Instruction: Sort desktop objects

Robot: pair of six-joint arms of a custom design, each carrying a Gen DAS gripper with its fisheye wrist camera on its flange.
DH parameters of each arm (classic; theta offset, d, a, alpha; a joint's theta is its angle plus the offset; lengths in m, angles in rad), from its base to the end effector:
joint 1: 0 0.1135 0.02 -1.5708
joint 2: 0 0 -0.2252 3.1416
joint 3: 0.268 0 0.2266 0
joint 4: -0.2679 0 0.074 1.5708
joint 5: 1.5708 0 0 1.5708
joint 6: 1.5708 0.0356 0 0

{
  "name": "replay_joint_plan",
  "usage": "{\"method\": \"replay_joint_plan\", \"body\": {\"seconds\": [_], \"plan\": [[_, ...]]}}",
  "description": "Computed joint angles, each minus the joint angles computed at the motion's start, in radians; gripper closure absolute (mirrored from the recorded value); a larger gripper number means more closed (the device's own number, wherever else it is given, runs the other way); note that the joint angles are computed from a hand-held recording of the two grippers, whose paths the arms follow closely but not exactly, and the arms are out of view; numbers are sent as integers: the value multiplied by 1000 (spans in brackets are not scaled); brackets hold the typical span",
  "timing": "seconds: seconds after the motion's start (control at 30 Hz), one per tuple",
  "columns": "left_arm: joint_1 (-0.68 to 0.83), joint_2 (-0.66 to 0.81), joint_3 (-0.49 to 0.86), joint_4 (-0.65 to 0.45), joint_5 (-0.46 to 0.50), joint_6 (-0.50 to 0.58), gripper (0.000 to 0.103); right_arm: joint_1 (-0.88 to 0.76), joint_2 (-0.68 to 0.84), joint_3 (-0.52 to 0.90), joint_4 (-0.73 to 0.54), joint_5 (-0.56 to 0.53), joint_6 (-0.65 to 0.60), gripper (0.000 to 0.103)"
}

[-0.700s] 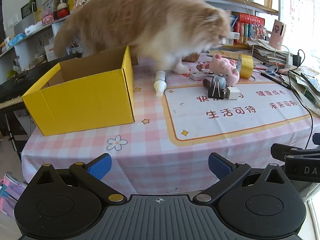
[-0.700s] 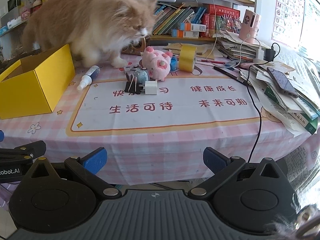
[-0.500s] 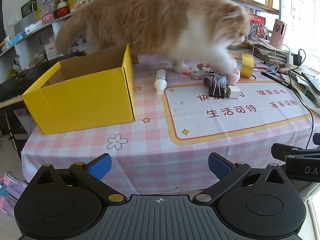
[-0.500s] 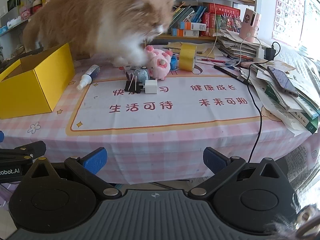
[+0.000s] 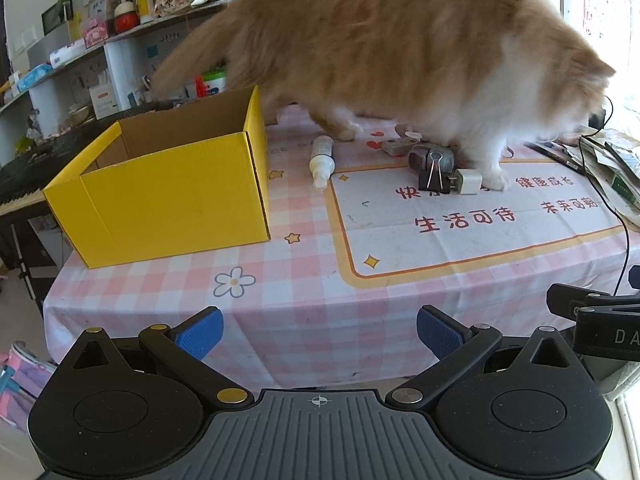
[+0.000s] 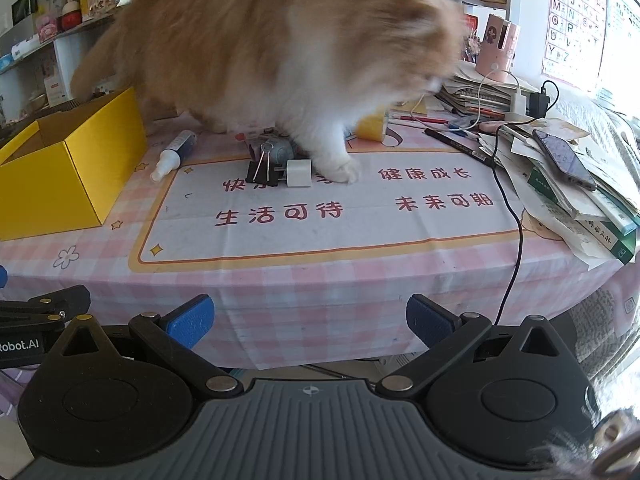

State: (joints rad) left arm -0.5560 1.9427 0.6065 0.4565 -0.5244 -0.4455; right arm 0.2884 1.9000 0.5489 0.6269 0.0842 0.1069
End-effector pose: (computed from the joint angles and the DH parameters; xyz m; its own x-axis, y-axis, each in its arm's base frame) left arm 0.2454 -0.1315 0.0440 -0.6706 -0.0224 -0.7415 -0.1143 0.9907 0.0734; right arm 0.2702 0.0770 0.0539 -0.6553 -0.0835 -0.7508 -0.1540 0.9878 0.0245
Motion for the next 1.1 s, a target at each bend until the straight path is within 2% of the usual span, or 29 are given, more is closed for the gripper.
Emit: {"method": "replay_joint_plan", "body": {"seconds": [1.1], "plan": [[-3,-1,3,-8,-2,-2,0,-13,4,3,-1,-12,-7,0]]}}
